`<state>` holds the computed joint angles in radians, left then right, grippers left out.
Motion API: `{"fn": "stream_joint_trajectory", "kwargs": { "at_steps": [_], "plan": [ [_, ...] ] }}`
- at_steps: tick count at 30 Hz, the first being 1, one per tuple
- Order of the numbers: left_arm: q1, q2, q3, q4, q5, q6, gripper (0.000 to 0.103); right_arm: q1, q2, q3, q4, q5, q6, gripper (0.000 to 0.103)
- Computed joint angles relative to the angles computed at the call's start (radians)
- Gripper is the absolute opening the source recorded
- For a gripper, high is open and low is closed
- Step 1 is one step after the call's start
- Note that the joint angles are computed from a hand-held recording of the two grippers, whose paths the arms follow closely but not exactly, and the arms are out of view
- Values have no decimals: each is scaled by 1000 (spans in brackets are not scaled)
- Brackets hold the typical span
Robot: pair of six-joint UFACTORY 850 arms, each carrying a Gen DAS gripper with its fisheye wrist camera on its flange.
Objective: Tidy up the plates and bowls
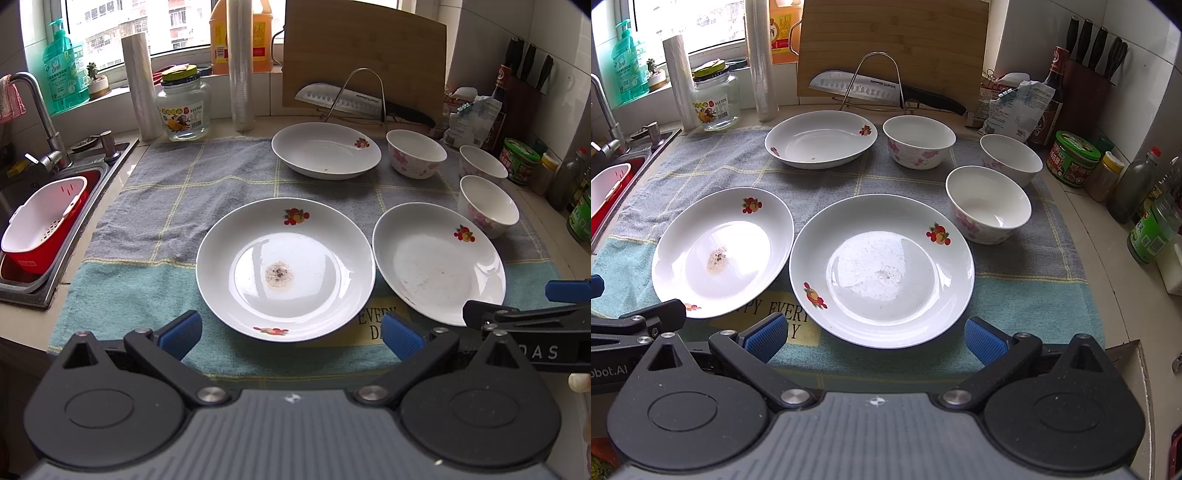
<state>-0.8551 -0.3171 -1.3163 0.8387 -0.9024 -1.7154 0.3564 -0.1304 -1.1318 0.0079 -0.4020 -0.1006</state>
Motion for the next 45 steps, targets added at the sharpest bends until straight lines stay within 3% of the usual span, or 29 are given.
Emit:
{"fn": "stream_joint_trajectory", "kwargs": {
  "at_steps": [31,40,45],
  "plan": [
    [-11,-30,-36,5,-20,-24,102,-34,-2,9,92,23,-134,103],
    [-13,-51,-57,17,-34,-50,102,-60,-20,-3,249,40,-351,103],
    [-18,-58,-65,16,-64,-76,102,-85,-25,-2,446,33,-603,103]
  ]
}}
